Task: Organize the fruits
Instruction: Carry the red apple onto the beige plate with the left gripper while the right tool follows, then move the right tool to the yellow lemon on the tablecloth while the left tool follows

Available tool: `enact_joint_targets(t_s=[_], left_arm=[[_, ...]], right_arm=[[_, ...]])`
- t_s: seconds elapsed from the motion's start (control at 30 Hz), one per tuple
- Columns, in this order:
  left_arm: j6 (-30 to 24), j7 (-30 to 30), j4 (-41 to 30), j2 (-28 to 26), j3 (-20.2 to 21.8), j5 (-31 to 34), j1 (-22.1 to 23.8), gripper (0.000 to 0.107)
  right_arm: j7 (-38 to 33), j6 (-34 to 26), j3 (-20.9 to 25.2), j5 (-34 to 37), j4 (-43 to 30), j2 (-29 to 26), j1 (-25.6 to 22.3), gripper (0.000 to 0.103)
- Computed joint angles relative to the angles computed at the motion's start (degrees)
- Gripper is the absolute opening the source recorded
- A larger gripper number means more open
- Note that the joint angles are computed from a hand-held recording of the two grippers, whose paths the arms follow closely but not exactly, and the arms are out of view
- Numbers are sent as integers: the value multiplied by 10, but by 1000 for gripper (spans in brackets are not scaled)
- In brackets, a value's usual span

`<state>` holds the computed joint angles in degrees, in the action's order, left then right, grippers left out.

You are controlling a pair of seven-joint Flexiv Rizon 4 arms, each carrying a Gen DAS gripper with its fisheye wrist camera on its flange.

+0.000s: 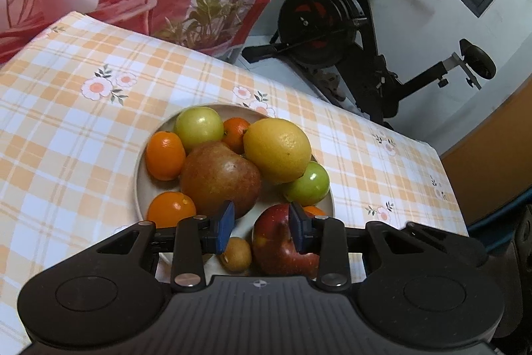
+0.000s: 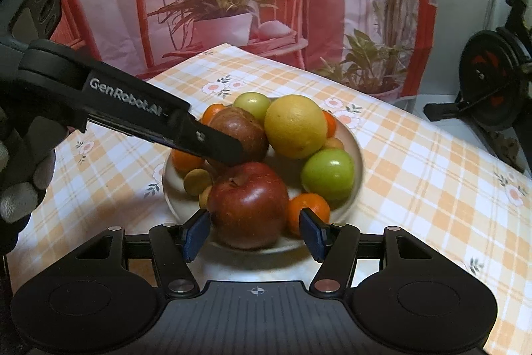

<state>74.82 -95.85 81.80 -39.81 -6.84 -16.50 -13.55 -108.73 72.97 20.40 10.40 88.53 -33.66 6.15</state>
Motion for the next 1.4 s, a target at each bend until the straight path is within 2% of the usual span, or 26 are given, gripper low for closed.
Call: enact_joint_targets(t_s=[0.2, 0.43, 0.73, 1.1, 1.4], left_arm=[[10, -28, 21, 23, 32, 25, -21, 37], [21, -82, 39, 45, 85, 85, -59, 37], [24, -128, 59, 63, 112, 143, -93, 37], [31, -171, 70, 74, 124, 185, -112, 38], [25, -197, 74, 74, 129, 204, -124, 38]], right_arm=[[8, 25, 7, 28, 35, 27, -18, 56], [24, 74, 19, 57, 90, 61, -36, 56], [49, 110, 13, 35, 150, 93, -41, 56], [85, 139, -2, -2, 199, 118, -48, 56], [72, 136, 24, 5, 219, 130, -73, 55]])
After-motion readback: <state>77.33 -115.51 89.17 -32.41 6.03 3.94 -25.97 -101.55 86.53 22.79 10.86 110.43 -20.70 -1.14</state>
